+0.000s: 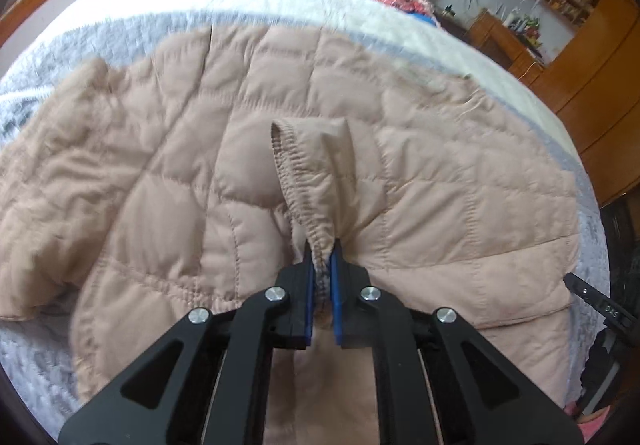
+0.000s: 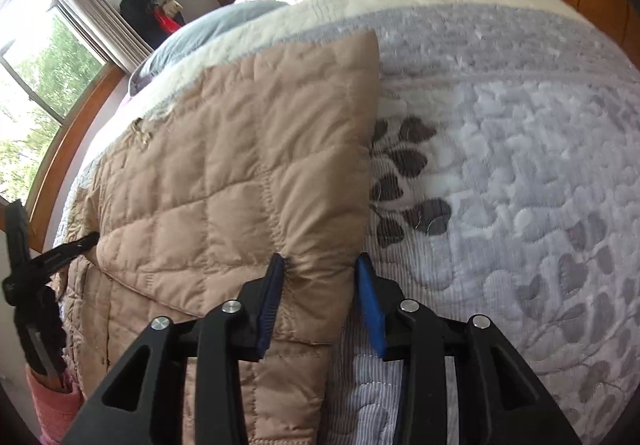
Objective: Fold large clothes
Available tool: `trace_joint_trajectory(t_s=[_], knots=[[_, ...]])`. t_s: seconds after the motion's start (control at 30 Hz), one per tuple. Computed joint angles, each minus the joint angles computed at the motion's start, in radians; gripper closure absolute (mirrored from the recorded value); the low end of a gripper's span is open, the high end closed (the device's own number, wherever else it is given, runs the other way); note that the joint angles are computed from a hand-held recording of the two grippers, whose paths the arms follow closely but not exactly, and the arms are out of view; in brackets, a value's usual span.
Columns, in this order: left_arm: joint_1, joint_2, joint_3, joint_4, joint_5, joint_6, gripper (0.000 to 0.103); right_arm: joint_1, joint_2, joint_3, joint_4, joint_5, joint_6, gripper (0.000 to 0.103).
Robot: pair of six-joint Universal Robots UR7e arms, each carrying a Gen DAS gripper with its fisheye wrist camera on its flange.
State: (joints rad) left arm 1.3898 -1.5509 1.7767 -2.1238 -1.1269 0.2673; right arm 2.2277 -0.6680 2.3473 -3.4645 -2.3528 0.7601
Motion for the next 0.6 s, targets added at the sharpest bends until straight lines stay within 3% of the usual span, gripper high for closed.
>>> trace_joint_trajectory(t_s=[0.07, 0.2, 0.27, 0.33, 0.4, 0.5, 0.6], knots=[[0.013, 0.001, 0.005, -0.018, -0.019, 0.015, 0.094, -0.006, 0.014, 0.006, -0.036, 0.001, -0.020, 0.064], [0.003, -0.010, -0.001, 0.004, 0.004, -0.012, 0.089, 0.010, 0.000, 0.000, 0.011, -0.014, 0.007, 0.064], [-0.015, -0.035, 0.006, -0.022, 0.040, -0.017, 0.085, 0.046, -0.016, -0.021, 0.069, -0.045, 0.062, 0.064], [-0.052, -0.085, 0.047, -0.108, 0.082, 0.009, 0.083, 0.117, -0.039, -0.059, 0.195, -0.137, 0.125, 0.064], [-0.102, -0.134, 0.090, -0.158, 0.114, 0.033, 0.083, 0.163, -0.055, -0.106, 0.298, -0.172, 0.150, 0.064], [-0.156, -0.177, 0.112, -0.095, 0.081, -0.004, 0.083, 0.176, -0.030, -0.178, 0.300, -0.103, 0.087, 0.067], [-0.185, -0.177, 0.133, -0.029, 0.046, -0.045, 0.083, 0.165, 0.018, -0.252, 0.364, -0.078, 0.099, 0.072]])
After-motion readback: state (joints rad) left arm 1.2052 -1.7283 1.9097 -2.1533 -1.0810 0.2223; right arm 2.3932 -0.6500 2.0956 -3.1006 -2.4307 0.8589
